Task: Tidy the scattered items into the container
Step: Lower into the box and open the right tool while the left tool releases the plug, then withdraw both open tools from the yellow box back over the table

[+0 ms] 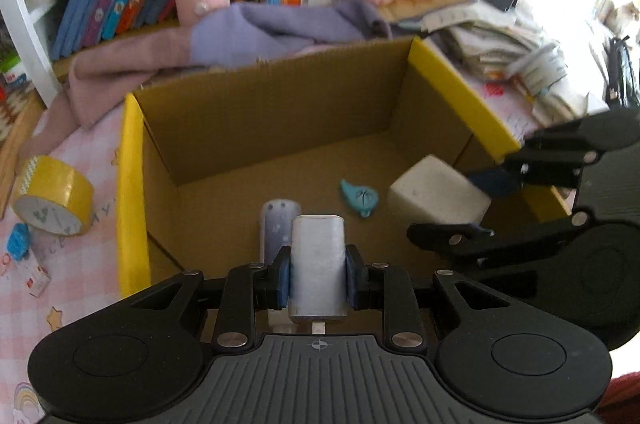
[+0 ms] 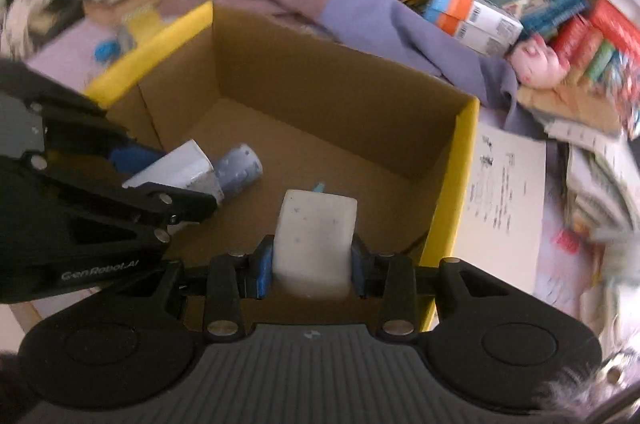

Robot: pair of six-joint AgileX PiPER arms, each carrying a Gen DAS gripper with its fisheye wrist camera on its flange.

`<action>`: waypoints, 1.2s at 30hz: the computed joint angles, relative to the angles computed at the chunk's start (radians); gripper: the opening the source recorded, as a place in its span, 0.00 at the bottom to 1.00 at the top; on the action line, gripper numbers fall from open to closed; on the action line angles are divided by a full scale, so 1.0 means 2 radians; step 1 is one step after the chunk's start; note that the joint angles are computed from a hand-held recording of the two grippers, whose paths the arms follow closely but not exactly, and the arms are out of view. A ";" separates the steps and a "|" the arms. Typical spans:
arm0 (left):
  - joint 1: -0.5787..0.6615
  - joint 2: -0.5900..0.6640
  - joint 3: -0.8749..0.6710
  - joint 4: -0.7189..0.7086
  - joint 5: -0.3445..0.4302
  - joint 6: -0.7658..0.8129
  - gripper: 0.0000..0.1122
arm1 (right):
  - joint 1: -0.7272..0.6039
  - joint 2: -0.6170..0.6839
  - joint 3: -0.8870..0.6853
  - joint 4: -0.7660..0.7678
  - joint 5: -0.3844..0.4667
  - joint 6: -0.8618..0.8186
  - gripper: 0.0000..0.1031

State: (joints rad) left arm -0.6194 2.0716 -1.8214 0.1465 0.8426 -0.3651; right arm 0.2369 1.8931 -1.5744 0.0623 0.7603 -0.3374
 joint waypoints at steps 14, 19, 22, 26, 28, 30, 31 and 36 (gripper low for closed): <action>0.001 0.013 0.000 0.001 0.013 0.003 0.22 | 0.006 0.063 -0.079 -0.006 0.078 -0.064 0.34; 0.002 0.008 0.009 0.003 0.006 -0.002 0.22 | 0.006 0.070 -0.087 -0.002 0.087 -0.059 0.35; 0.000 0.002 0.019 0.010 -0.005 -0.008 0.22 | 0.006 0.067 -0.080 -0.001 0.081 -0.057 0.35; -0.004 -0.010 0.034 0.029 -0.020 -0.028 0.24 | 0.004 0.058 -0.069 0.003 0.070 -0.054 0.38; -0.007 -0.020 0.046 0.043 -0.026 -0.045 0.26 | 0.006 0.048 -0.058 0.002 0.060 -0.051 0.41; -0.008 -0.032 0.061 0.055 -0.035 -0.061 0.31 | 0.008 0.035 -0.044 0.001 0.047 -0.046 0.43; -0.008 -0.040 0.071 0.061 -0.042 -0.069 0.32 | 0.008 0.029 -0.037 0.001 0.041 -0.044 0.44; -0.014 -0.083 0.118 0.097 -0.072 -0.121 0.41 | 0.012 -0.015 0.004 -0.007 0.003 -0.014 0.49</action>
State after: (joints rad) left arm -0.6470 1.9048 -1.5845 0.3414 0.6976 -0.6067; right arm 0.2611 1.8637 -1.5657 0.0484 0.7667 -0.3663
